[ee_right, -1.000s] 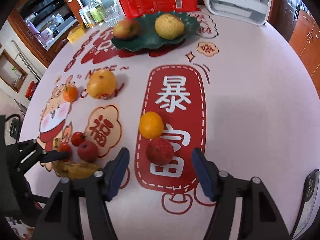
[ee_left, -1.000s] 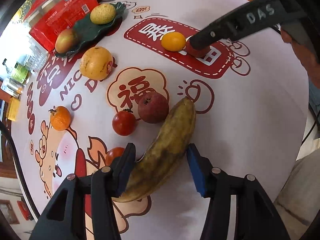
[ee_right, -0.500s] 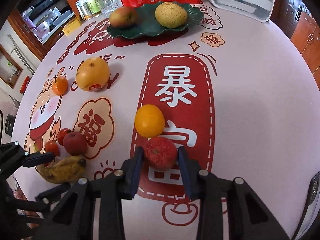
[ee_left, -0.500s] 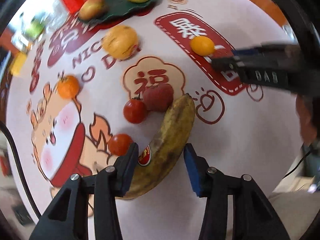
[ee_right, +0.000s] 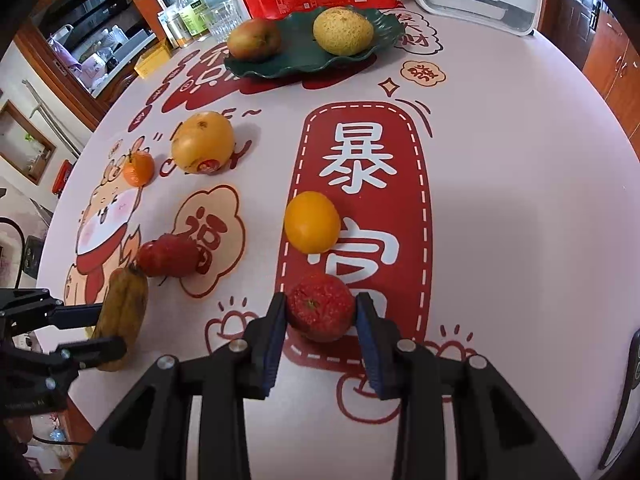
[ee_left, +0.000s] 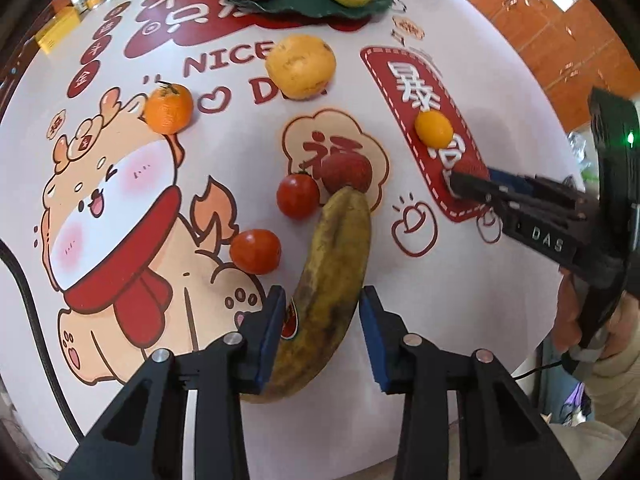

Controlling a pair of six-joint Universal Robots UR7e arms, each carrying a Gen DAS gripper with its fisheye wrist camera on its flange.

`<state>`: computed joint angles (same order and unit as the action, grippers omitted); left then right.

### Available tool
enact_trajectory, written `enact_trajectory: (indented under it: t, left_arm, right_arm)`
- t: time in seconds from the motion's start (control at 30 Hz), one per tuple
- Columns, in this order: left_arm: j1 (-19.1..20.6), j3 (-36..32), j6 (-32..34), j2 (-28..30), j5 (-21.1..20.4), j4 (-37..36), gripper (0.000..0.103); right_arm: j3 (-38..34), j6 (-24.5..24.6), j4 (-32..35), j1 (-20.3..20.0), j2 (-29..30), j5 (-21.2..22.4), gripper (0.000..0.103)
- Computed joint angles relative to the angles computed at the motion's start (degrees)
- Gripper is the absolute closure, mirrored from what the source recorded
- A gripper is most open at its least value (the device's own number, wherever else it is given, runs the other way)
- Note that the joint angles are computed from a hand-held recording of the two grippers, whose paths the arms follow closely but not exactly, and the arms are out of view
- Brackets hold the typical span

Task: Organize fruits
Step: 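Grasp the banana with the left tool while the right tool grasps the red fruit, then lift the banana and red fruit onto the green plate and release both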

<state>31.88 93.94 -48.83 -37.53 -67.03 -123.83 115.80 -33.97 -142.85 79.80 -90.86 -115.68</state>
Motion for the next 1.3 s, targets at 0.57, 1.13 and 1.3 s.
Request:
enact_trajectory:
  t: [0.57,1.13,1.3]
  left_arm:
    - [-2.02,-4.27,2.79,3.87,3.4,9.36,0.069]
    - [-1.66,-2.84,5.16,3.63,1.32,8.55,0.069]
    - [-2.7,-1.8,4.0,1.46,1.66,7.58,0.07]
  right_arm:
    - [0.69,-0.72,1.25,0.35,-1.5,1.15,0.069]
    - [1.82,-0.69,1.73,0.15,-3.15,1.65,0.069]
    - [1.42,-0.76,2.33,0.91,-2.93,1.76,0.069]
